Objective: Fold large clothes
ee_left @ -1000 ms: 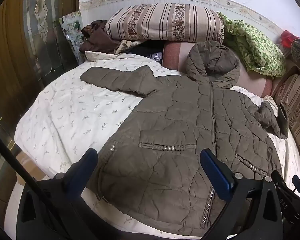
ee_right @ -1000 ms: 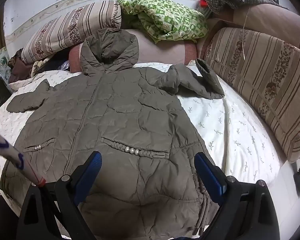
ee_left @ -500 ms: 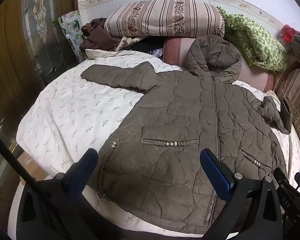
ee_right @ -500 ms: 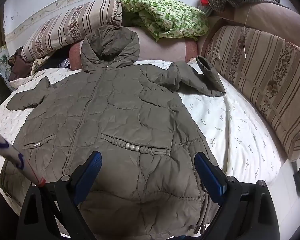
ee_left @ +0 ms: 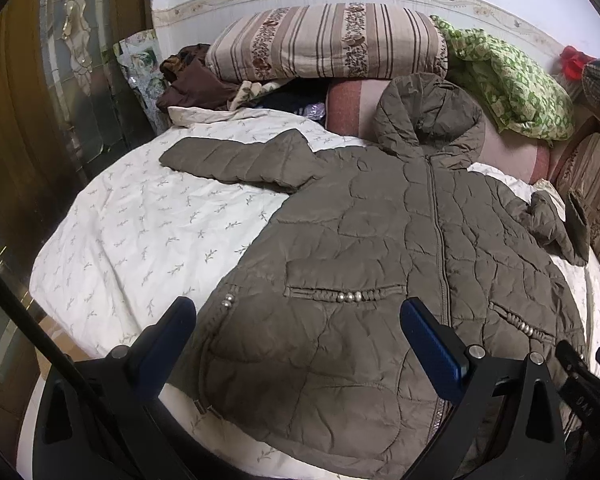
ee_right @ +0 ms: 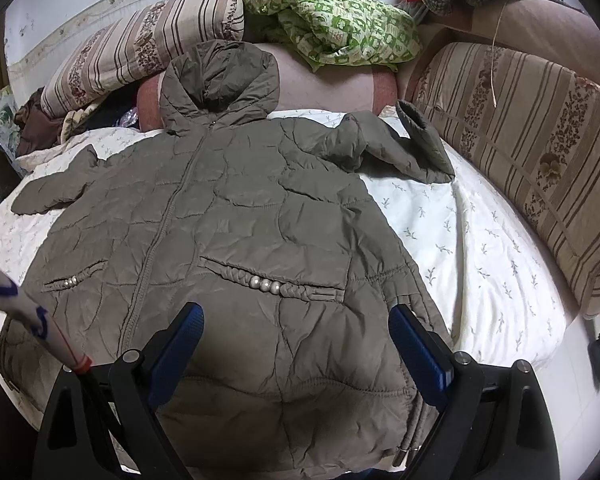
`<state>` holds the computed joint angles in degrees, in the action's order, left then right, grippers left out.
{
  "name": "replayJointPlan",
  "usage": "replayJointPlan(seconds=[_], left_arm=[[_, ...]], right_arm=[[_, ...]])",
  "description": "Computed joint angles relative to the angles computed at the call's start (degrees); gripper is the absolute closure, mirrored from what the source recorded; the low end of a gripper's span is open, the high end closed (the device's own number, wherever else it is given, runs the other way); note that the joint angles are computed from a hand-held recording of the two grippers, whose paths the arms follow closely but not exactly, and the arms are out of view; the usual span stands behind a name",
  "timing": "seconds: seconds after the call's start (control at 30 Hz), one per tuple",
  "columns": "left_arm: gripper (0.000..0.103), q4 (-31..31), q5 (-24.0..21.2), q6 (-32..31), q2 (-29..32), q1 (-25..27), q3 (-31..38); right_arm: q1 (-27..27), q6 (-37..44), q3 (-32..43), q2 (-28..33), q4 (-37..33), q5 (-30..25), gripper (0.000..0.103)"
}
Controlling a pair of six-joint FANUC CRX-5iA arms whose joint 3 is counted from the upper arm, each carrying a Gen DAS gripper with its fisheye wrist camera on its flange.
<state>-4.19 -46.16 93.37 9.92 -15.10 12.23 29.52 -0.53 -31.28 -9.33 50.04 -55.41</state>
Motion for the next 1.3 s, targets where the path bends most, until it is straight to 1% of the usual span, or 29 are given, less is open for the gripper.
replayJointPlan(seconds=[0.03,0.1,0.17,0.2,0.27,0.3,0.33,0.4,0.43,0.47,0.5,0.53,0.57,0.6,0.63,0.67,0.7,0.77,0.8,0.83,0.9,1.03,1.07,1.1,1.13,1.2,1.23,1.27,1.3], left_arm=[[0.001,0.14,-0.53,-0.56,0.27,0.16,0.15],[0.001,1.85,-3.14,-3.66,1.71,1.01,1.44],[0.001,4.56,-2.96,-6.00,2.24,2.46,1.04],[0.001,4.87,-2.49,-6.15,2.65,3.17,1.15],[0.001,3.13,-1.79,-5.59,4.20,4.28,2.36],[0.001,2.10,-2.63,-5.31,5.36,4.67,3.63],[0.001,1.74,-4.62,-5.52,7.30,5.49,5.61],[0.001,5.78,-6.44,-8.83,9.73,7.50,6.60],[0.001,8.73,-8.08,-11.06,11.63,8.74,7.42],[0.004,10.65,-9.03,-12.75,12.83,9.45,7.83],[0.014,12.29,-9.73,-14.31,13.74,9.96,7.92],[0.022,13.33,-12.32,-15.46,15.51,10.27,9.34],[0.041,14.15,-14.73,-16.07,16.86,10.49,10.58],[0.045,14.60,-15.92,-16.07,17.52,10.60,11.02],[0.047,14.23,-14.78,-15.57,16.84,10.40,9.87],[0.056,13.67,-14.25,-15.52,16.28,10.20,9.28],[0.064,12.77,-13.88,-15.32,15.48,9.87,8.62],[0.070,12.27,-13.19,-15.22,14.04,9.56,6.97],[0.072,11.85,-12.95,-15.25,13.15,9.31,5.93],[0.072,11.27,-13.09,-15.18,12.35,9.09,5.25],[0.072,10.21,-12.78,-14.92,10.57,8.70,3.44],[0.070,8.49,-11.41,-13.42,8.18,8.40,1.37],[0.069,8.00,-11.11,-12.67,7.88,8.32,1.38],[0.064,8.00,-10.83,-12.18,7.26,8.56,1.05],[0.061,8.51,-11.01,-12.02,7.12,8.90,1.18],[0.046,11.96,-10.93,-13.50,6.13,10.32,0.07],[0.041,12.50,-10.41,-13.58,5.53,10.51,-0.57],[0.034,12.19,-10.03,-13.04,5.04,10.47,-0.73],[0.033,11.35,-9.85,-12.33,4.55,10.29,-0.65]], right_arm=[[-0.17,-0.06,-0.22,-0.17,0.13,0.19,0.007],[-0.52,0.61,-0.42,-0.40,0.38,-0.38,0.007],[-1.02,1.80,-0.56,-0.75,0.56,-2.54,0.007],[-1.45,2.70,-0.57,-0.96,0.20,-3.71,0.007],[-2.85,4.14,-1.11,-2.10,-1.20,-5.13,0.007],[-3.77,4.78,-1.54,-2.94,-2.45,-5.36,0.007],[-4.76,5.52,-1.79,-3.57,-4.10,-5.46,0.007],[-6.93,7.63,-2.17,-4.48,-8.16,-4.85,0.007],[-7.95,8.96,-2.16,-4.56,-10.17,-4.14,0.010],[-8.86,10.35,-2.22,-4.56,-12.35,-3.20,0.013],[-9.62,11.57,-2.22,-4.54,-14.30,-2.27,0.015],[-10.50,13.04,-1.93,-4.35,-16.57,-1.04,0.017],[-11.54,14.95,-1.74,-4.27,-19.63,1.23,0.021],[-12.02,15.86,-1.79,-4.29,-20.97,2.40,0.022],[-12.43,16.96,-1.53,-3.94,-22.60,3.42,0.029],[-12.73,18.33,-1.22,-3.82,-23.92,4.18,0.045],[-12.88,20.12,-0.58,-3.67,-25.46,4.28,0.052],[-12.57,21.01,-0.26,-3.90,-25.57,3.34,0.073],[-12.83,21.89,-0.25,-4.36,-26.17,3.37,0.074],[-12.97,22.77,-0.40,-5.23,-26.87,3.11,0.077],[-12.80,23.45,-0.99,-6.60,-27.15,2.37,0.079],[-13.84,24.84,-1.24,-7.09,-28.06,2.23,0.079],[-13.84,23.76,-1.45,-7.07,-27.63,2.90,0.076],[-13.88,21.86,-2.38,-7.82,-26.71,3.68,0.075],[-13.77,20.54,-2.72,-8.13,-26.13,4.15,0.069],[-13.14,16.65,-4.50,-10.08,-23.41,4.56,0.062],[-12.75,15.20,-5.07,-10.67,-22.11,4.39,0.057],[-12.29,13.04,-5.89,-11.64,-20.00,3.95,0.053],[-11.99,11.27,-6.43,-12.35,-18.32,3.46,0.051]])
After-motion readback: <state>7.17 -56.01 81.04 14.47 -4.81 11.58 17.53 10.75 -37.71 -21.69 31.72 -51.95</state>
